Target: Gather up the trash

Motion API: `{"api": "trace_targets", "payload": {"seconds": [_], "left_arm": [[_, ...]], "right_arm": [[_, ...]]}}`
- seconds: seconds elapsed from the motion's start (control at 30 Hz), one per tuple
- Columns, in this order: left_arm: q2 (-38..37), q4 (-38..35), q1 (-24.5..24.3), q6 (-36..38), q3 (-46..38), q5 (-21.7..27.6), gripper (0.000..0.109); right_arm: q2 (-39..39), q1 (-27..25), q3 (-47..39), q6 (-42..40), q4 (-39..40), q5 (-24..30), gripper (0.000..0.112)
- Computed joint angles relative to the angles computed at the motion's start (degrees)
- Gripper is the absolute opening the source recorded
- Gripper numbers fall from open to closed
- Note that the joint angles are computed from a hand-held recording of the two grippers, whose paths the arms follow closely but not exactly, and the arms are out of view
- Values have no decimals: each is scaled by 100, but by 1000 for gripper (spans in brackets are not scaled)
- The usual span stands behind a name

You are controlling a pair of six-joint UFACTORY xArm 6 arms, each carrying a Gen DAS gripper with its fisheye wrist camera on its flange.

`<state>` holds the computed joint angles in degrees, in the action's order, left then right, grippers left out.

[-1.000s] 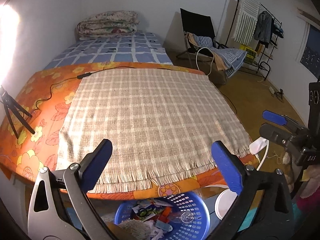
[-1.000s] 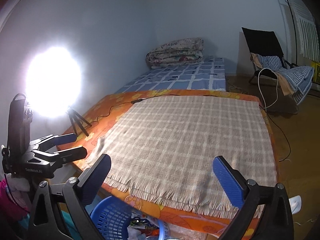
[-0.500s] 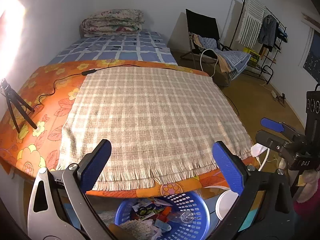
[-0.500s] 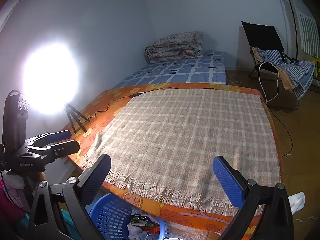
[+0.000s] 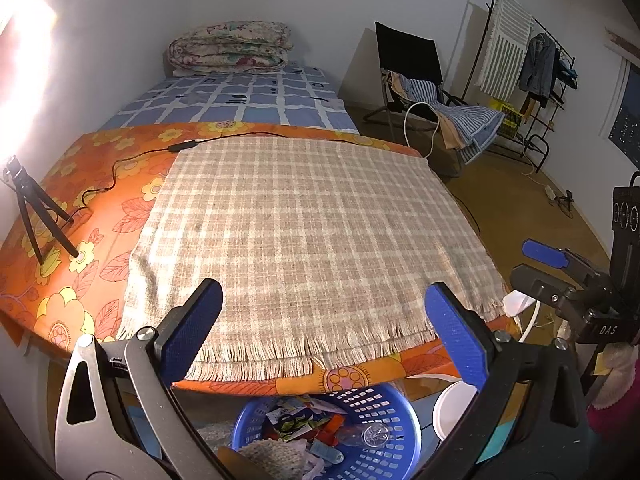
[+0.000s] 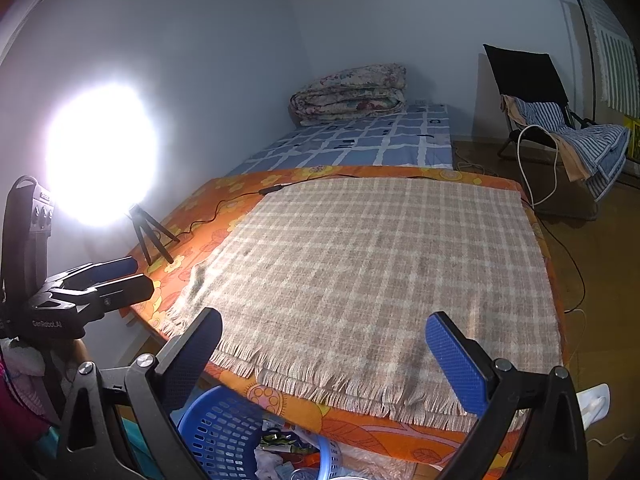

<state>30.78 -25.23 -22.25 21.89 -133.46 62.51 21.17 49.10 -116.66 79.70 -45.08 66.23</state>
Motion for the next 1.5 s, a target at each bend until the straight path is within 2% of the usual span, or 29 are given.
{"api": "trace_targets", "payload": {"seconds": [0.67, 1.27, 1.5], "left_arm": [[-15, 9, -7, -11, 21, -9, 103], [44, 139, -25, -57, -137, 254, 103], [103, 158, -15, -64, -220, 273, 103]], "right_arm": [[2, -4, 10, -10, 13, -8, 103], [58, 10, -72, -8, 1, 31, 103], [-55, 18, 144, 37, 4, -38, 103]]}}
